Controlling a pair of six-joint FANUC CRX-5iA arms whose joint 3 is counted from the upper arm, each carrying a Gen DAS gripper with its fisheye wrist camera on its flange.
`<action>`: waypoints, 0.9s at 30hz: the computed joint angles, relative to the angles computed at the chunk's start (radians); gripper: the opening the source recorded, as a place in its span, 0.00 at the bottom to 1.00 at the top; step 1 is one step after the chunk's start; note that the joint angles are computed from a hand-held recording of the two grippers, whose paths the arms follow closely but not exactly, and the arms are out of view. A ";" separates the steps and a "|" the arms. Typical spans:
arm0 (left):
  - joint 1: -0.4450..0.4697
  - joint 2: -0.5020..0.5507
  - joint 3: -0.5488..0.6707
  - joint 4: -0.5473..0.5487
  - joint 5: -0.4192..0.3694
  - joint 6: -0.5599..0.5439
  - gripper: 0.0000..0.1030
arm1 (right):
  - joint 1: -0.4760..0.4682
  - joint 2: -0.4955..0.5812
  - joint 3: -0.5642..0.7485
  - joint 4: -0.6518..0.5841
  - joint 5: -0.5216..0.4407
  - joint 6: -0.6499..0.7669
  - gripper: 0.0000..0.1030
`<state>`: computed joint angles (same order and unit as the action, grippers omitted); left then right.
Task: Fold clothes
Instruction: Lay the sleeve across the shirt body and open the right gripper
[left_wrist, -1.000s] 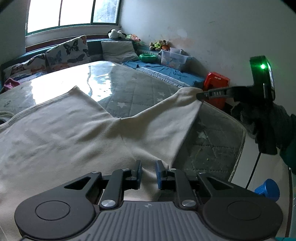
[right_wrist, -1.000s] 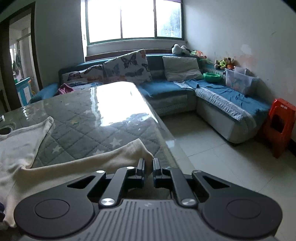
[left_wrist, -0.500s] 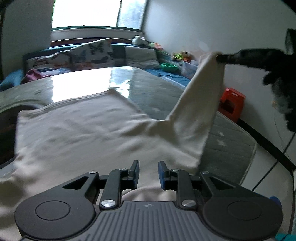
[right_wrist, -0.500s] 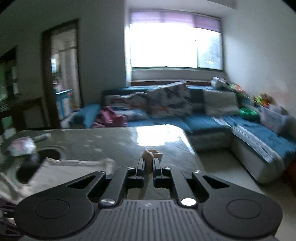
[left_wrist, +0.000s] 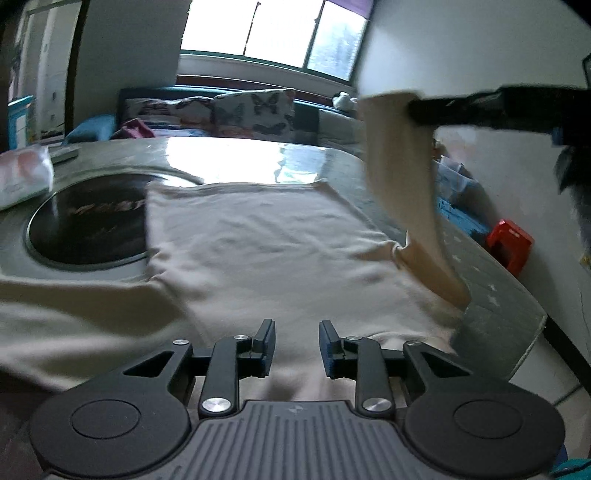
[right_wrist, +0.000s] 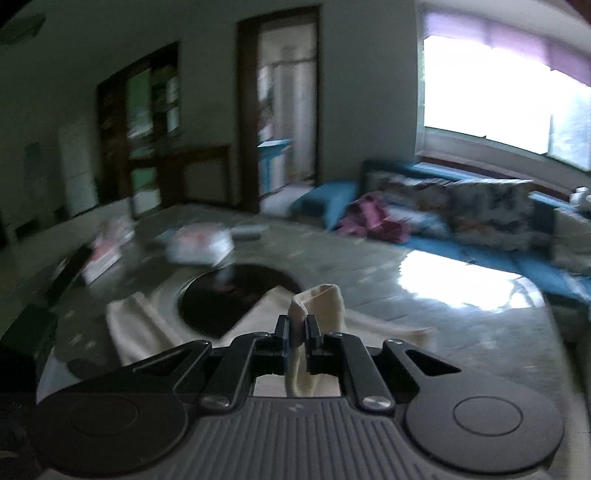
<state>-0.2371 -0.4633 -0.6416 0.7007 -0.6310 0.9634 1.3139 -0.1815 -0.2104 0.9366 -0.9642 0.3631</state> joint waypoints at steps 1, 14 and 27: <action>0.006 -0.006 -0.007 0.005 0.000 0.000 0.28 | 0.000 0.025 0.023 -0.034 0.014 0.032 0.07; 0.088 -0.073 -0.046 0.021 -0.031 0.013 0.32 | 0.017 0.114 0.125 -0.342 0.080 0.294 0.19; 0.049 -0.055 -0.010 0.056 0.006 -0.050 0.30 | 0.079 -0.051 -0.101 -0.262 -0.216 0.019 0.19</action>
